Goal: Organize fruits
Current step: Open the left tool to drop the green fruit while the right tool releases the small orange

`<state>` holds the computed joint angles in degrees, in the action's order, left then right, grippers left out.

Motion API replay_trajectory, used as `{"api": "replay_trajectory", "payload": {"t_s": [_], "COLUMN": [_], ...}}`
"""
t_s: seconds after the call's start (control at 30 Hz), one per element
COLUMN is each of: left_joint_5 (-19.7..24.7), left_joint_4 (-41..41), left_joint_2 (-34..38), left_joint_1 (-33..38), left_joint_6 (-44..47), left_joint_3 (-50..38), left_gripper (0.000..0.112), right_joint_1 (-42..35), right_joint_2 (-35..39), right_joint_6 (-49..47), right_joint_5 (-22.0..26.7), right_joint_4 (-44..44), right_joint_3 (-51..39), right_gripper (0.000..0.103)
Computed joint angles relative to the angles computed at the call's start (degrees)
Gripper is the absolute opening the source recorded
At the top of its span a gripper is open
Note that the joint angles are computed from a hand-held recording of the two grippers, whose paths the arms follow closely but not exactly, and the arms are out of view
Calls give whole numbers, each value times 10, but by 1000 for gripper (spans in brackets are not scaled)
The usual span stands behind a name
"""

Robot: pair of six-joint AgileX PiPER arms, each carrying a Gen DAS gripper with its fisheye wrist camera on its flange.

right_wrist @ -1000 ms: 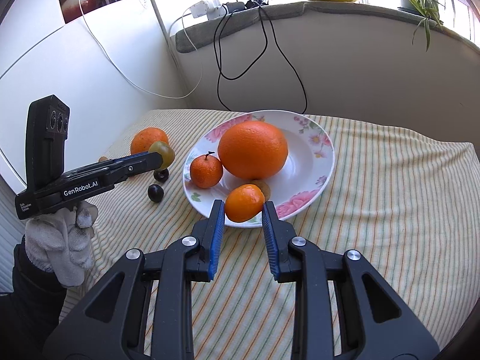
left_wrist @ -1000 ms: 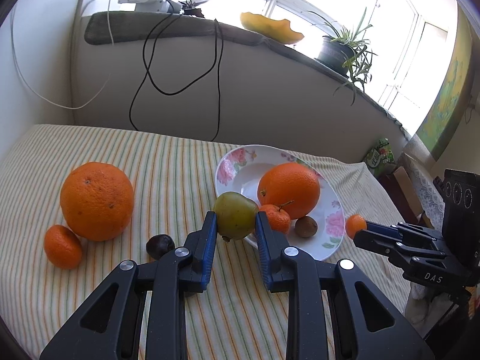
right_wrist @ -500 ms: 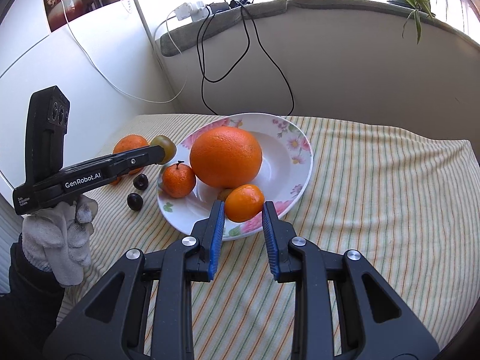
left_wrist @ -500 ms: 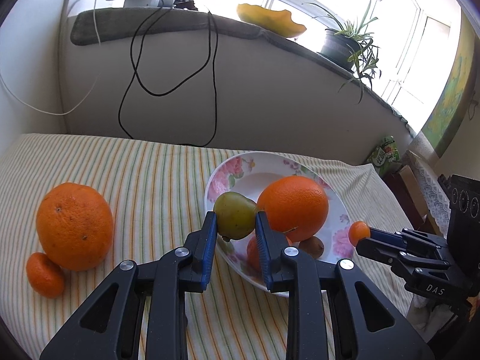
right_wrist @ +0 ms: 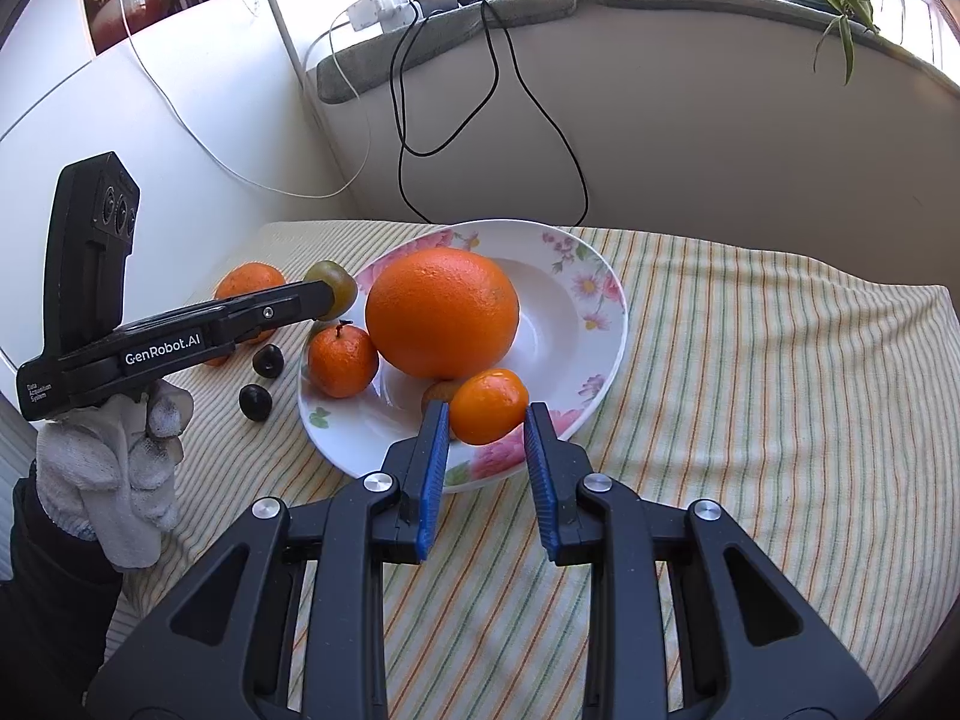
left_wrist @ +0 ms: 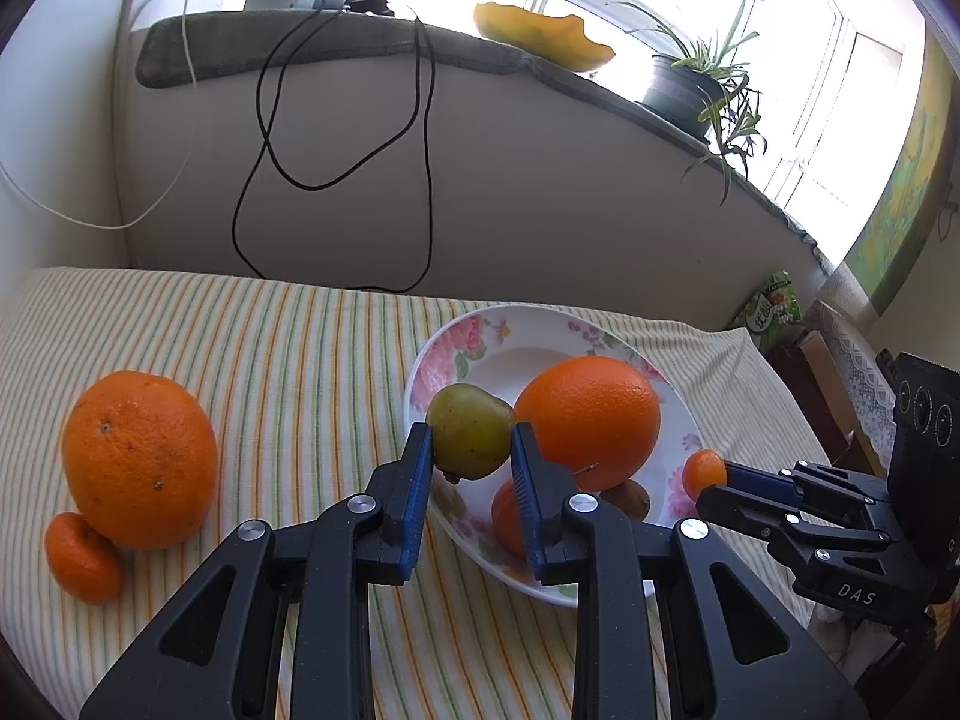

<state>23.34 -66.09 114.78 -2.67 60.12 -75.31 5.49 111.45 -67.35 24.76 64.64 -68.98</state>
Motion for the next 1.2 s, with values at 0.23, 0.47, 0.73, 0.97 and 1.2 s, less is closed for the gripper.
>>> {"api": "replay_trajectory", "payload": {"t_s": [0.23, 0.47, 0.73, 0.97, 1.2], "left_joint_5": [-6, -10, -13, -16, -17], "left_joint_4": [-5, -13, -25, -20, -37], "left_joint_2": [-2, -9, -17, -36, -74], "left_joint_1": [-3, -2, 1, 3, 20], "left_joint_6": [0, 8, 18, 13, 38], "left_joint_3": [3, 11, 23, 39, 78], "left_gripper": [30, 35, 54, 71, 71], "right_joint_1": [2, 7, 17, 19, 28], "right_joint_2": [1, -8, -27, -37, -61], "right_joint_6": [-6, -33, -96, -105, -97], "right_joint_5": [1, -12, -32, -38, -41], "right_joint_4": [-3, 16, 64, 77, 76], "right_joint_3": [0, 12, 37, 45, 57], "right_gripper": [27, 54, 72, 78, 89]}}
